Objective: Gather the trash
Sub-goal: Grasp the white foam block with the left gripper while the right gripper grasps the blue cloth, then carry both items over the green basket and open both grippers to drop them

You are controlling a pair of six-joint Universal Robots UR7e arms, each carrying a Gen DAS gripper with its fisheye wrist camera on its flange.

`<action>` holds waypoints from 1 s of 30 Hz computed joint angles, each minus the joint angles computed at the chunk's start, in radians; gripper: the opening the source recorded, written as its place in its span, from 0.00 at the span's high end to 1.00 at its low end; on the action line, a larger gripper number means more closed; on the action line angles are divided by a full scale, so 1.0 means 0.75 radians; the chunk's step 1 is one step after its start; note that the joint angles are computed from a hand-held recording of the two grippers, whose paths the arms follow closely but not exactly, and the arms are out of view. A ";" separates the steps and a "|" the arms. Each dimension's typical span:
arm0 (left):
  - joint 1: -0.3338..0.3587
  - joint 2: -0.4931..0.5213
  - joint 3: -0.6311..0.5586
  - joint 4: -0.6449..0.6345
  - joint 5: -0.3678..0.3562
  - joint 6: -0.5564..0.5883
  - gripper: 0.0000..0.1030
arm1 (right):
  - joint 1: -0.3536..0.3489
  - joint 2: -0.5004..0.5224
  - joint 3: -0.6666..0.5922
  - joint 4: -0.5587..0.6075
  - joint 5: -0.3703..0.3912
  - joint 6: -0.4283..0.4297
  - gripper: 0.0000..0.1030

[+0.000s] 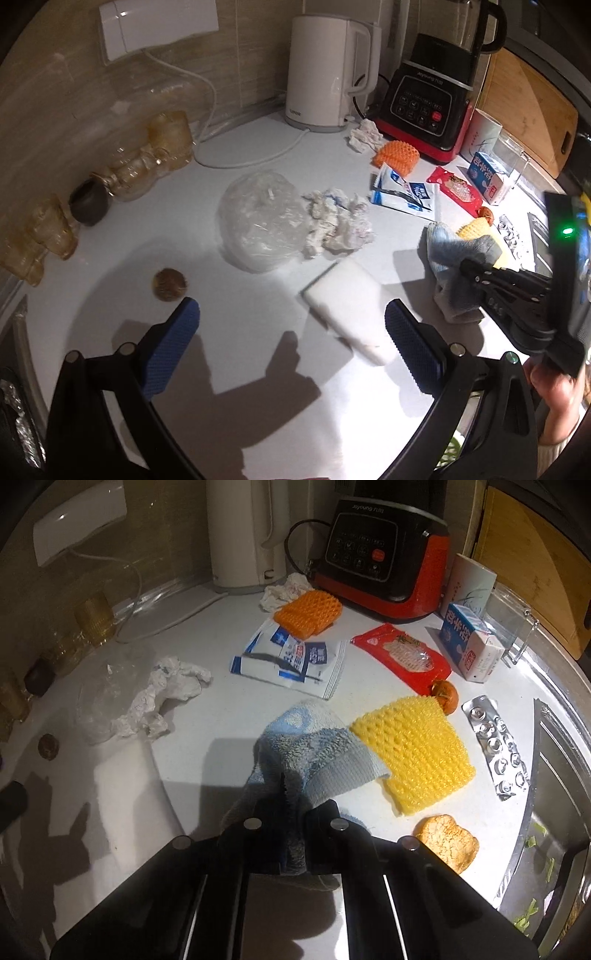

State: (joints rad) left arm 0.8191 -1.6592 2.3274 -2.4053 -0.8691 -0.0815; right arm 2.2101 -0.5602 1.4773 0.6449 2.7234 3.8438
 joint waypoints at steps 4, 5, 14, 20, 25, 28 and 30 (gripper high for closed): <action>-0.020 0.103 -0.039 0.104 -0.017 -0.240 0.06 | 0.073 -0.084 0.028 -0.004 0.048 -0.012 0.93; -0.026 0.131 -0.046 0.118 -0.016 -0.302 0.06 | 0.089 -0.107 0.039 -0.008 0.058 -0.022 0.93; -0.071 0.405 -0.119 0.335 0.188 -0.853 0.06 | 0.202 -0.295 0.185 -0.010 0.076 -0.045 0.93; -0.054 0.490 -0.164 0.450 0.182 -1.057 0.26 | 0.220 -0.402 0.291 -0.055 0.041 -0.098 0.93; -0.083 0.491 -0.129 0.411 0.228 -1.112 0.38 | 0.246 -0.462 0.349 -0.079 0.007 -0.121 0.93; -0.112 0.472 -0.106 0.430 0.243 -1.150 0.40 | 0.268 -0.486 0.368 -0.087 -0.012 -0.137 0.93; -0.152 0.436 -0.080 0.429 0.246 -1.176 0.40 | 0.284 -0.499 0.381 -0.094 -0.027 -0.148 0.93</action>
